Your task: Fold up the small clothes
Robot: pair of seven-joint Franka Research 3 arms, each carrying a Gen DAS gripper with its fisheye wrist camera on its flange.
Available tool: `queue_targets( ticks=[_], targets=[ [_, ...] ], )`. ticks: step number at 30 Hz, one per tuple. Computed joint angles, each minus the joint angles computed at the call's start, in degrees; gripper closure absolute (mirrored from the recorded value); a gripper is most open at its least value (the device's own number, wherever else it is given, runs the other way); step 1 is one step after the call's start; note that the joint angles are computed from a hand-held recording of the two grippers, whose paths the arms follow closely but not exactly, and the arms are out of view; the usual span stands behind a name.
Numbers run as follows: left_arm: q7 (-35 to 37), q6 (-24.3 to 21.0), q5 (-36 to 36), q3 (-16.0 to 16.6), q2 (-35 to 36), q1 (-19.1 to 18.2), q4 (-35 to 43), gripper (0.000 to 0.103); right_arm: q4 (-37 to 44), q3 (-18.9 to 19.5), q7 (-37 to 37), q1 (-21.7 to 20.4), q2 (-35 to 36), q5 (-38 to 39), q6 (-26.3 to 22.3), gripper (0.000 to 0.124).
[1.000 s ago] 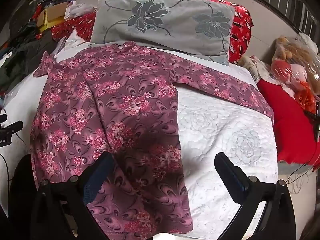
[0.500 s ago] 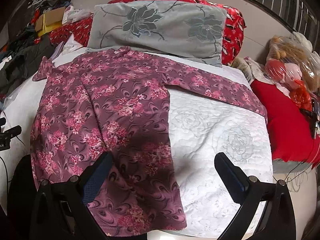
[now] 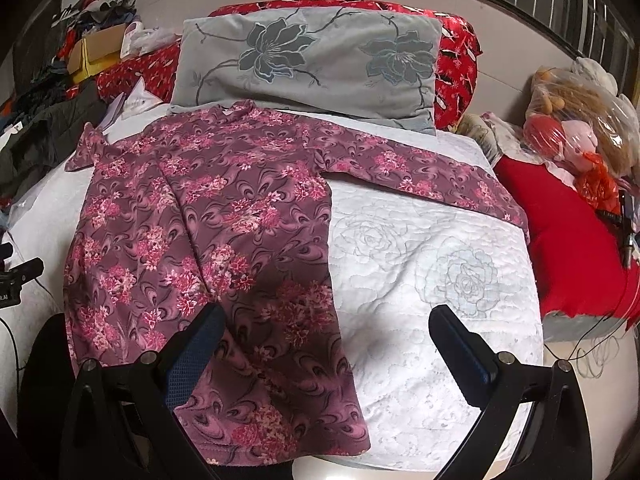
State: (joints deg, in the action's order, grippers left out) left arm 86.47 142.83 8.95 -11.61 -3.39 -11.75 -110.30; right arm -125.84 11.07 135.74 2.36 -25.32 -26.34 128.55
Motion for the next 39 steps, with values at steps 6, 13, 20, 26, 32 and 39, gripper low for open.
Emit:
queue_targets(
  ticks=[6, 13, 20, 26, 32, 39],
  targets=[
    [-0.25, -0.47, -0.07, 0.00, 0.29, 0.07, 0.46, 0.000, -0.53, -0.08, 0.32, -0.10, -0.50, 0.23, 0.15, 0.022],
    [0.21, 0.08, -0.53, -0.02, 0.10, 0.02, 0.15, 0.000, -0.97, -0.12, 0.50, -0.23, -0.71, 0.53, 0.92, 0.022],
    [0.34, 0.37, -0.59, -0.17, -0.05, -0.23, -0.01, 0.000, -1.41, 0.04, 0.10, -0.22, -0.85, 0.79, 1.83, 0.022],
    [0.38, 0.35, -0.68, -0.13, -0.01, -0.28, 0.01, 0.000, -1.43, 0.22, 0.16, -0.39, -0.84, 0.75, 1.92, 0.022],
    [0.32, 0.28, -0.61, -0.15, 0.02, -0.29, 0.04, 0.000, -1.56, 0.20, 0.30, -0.46, -0.96, 0.90, 2.13, 0.022],
    [0.00, -0.55, -0.54, -0.28, 0.57, -0.40, 0.62, 0.000, -1.97, -0.15, -0.48, -0.31, -0.87, 1.81, 2.82, 0.022]
  ],
)
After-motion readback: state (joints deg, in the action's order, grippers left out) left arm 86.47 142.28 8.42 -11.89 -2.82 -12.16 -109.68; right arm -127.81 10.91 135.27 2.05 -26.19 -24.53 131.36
